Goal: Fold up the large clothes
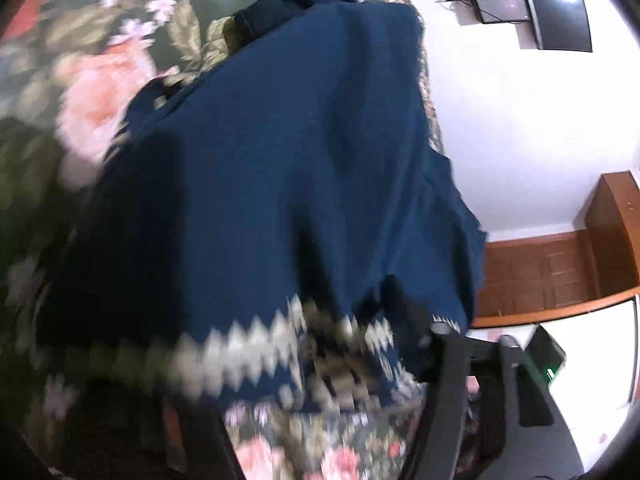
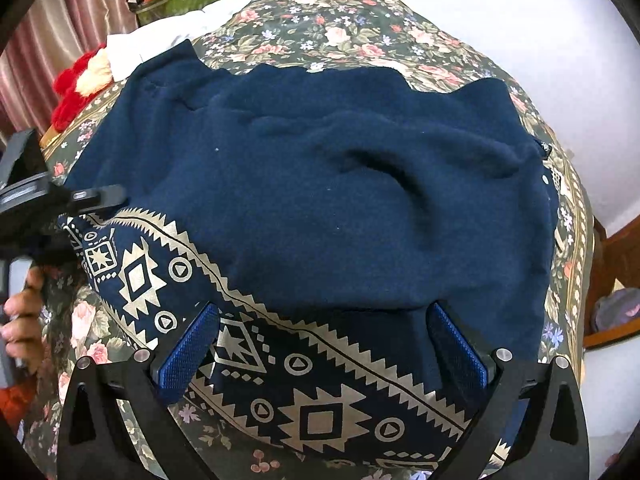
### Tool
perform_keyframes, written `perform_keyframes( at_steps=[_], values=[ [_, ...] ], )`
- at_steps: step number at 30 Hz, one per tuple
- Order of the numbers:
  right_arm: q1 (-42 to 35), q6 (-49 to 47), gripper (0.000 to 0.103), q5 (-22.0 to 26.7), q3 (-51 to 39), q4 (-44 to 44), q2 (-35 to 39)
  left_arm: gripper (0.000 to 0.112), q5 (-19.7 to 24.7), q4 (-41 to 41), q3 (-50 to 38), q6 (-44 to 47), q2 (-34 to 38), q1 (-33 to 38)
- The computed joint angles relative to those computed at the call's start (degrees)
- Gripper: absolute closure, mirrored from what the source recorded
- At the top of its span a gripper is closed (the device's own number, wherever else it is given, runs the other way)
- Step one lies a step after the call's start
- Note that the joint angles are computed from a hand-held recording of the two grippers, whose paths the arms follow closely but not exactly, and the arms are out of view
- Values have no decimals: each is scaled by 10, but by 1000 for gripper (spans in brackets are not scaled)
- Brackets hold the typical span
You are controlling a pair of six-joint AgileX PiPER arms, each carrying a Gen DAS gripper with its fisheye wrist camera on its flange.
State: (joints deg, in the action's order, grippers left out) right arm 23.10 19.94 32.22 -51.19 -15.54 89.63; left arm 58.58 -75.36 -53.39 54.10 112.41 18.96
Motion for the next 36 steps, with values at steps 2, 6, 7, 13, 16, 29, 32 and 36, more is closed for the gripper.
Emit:
perform_keyframes(
  at_steps=[2,6,7,13,16,29,32,36],
  values=[
    [-3,-10,0,-2,3,9,-5,55,-31,-17,-7,-2,-7,-26],
    [-13,-39,0,-7,5,32,-7,62,-129,-7,-25,-52,-38,-96],
    [-15,-45,0,-7,7,35,-8,71,-145,5,-33,-66,-43,-102],
    [-8,-46,0,31,-6,36,-24,103,-216,29,-10,-99,-148,-133],
    [7,-25,0,39,-12,24,-55,104,-233,55,-13,-109,-193,-135],
    [68,-82,0,-7,-83,180,75,105,-243,171,87,-113,-349,-49],
    [87,-62,0,-8,-89,154,81,105,-259,179,86,-125,-349,-63],
    [43,-166,0,30,-85,257,47,105,-302,265,61,-211,-369,-132]
  ],
)
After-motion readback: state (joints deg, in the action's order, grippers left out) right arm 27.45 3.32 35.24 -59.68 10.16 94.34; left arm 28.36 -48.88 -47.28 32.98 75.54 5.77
